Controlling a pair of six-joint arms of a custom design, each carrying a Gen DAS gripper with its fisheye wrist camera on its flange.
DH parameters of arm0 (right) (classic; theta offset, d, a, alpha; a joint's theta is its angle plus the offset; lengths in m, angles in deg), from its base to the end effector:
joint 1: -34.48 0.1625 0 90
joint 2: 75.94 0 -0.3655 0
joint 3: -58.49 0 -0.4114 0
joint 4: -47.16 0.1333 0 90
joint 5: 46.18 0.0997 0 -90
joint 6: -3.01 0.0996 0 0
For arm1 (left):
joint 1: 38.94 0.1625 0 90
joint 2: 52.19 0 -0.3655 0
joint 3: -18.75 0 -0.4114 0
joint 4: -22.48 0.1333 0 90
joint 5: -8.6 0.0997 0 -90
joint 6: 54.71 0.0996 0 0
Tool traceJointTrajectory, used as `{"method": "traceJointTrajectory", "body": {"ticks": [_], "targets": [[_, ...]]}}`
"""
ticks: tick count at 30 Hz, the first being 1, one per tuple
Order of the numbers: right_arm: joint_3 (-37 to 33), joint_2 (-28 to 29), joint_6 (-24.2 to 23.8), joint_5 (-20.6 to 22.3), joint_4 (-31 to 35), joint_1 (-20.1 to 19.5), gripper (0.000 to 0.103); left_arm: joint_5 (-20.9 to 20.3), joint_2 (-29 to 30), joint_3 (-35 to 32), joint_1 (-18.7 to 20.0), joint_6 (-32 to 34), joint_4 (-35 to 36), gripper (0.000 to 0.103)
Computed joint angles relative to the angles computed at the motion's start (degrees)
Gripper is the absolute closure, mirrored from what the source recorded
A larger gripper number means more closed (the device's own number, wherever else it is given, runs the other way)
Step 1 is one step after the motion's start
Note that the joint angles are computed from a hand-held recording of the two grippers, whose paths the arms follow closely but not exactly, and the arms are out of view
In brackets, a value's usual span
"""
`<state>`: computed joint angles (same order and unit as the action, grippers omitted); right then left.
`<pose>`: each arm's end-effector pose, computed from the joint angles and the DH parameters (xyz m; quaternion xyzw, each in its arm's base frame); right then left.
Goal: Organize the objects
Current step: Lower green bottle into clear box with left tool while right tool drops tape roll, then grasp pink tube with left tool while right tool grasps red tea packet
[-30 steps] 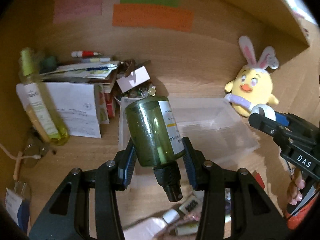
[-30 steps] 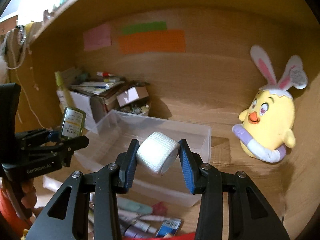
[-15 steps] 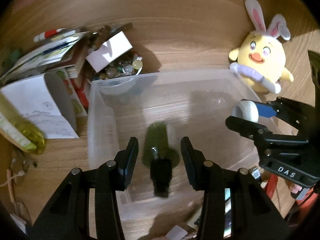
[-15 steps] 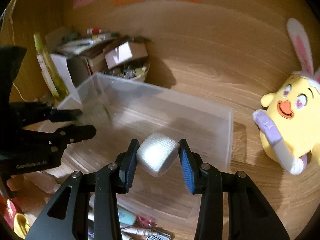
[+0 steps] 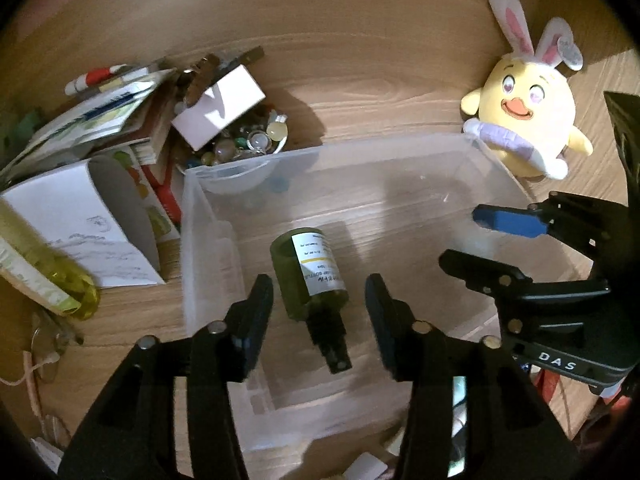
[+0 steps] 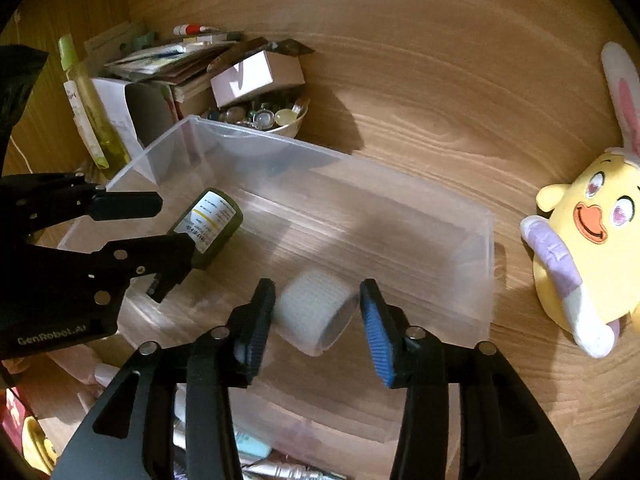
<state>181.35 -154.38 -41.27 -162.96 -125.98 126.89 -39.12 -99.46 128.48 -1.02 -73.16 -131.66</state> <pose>0.1094 -0.4963 0.2256 0.2932 -0.8731 0.2231 0.3193 -0.3029 -0.4899 -0.0045 0.2647 0.8943 -0.2194 0.2865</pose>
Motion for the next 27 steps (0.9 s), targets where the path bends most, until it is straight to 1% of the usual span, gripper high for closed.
{"method": "traceJointTrajectory", "body": {"ticks": [1,2,5,6,8,10,11,15,17,20,22,24,27], "targets": [[0.5,-0.4,-0.1,0.3,-0.9,0.2,0.05,0.0,-0.7,0.8,-0.3,0.0,-0.8,0.044],[1.0,-0.9,-0.4,0.3,-1.7,0.4,0.044,0.4,-1.4,1.7,-0.6,0.1,-1.7,0.04],[3.3,-3.3,-1.0,0.4,-4.5,0.9,0.035,3.2,-3.6,4.9,-2.3,0.5,-4.5,0.032],[4.2,-4.6,-0.9,0.9,-4.8,0.9,0.031,4.0,-4.5,6.2,-2.9,0.5,-5.3,0.03],[6.1,-7.2,-0.6,1.9,-5.1,0.9,0.028,4.7,-7.2,9.4,-4.0,0.5,-6.8,0.019],[8.8,-10.8,-0.1,3.5,-4.7,0.4,0.023,4.9,-9.8,12.1,-4.7,0.0,-7.4,0.012],[10.3,-12.7,0.0,4.4,-4.6,0.1,0.021,5.0,-11.1,13.5,-5.0,-0.6,-7.3,0.01],[16.0,-18.1,-0.6,5.6,-5.6,-0.8,0.02,4.4,-15.9,18.8,-6.0,-3.7,-5.3,0.01],[18.5,-20.5,-0.3,6.2,-5.1,-1.5,0.02,3.8,-17.8,21.6,-6.4,-5.1,-4.2,0.01],[21.5,-22.4,0.5,6.8,-4.9,-2.6,0.02,3.2,-19.1,24.3,-6.7,-6.2,-2.8,0.01],[23.3,-23.9,1.2,7.7,-3.1,-3.6,0.02,1.8,-19.4,25.5,-6.4,-6.6,-2.4,0.01],[25.1,-24.2,1.1,7.6,-3.8,-4.2,0.02,0.2,-19.8,26.4,-5.9,-7.8,-1.5,0.01],[27.4,-22.8,-0.7,6.3,-8.7,-5.1,0.02,-1.7,-21.1,28.1,-5.7,-9.2,-2.0,0.01]]}}
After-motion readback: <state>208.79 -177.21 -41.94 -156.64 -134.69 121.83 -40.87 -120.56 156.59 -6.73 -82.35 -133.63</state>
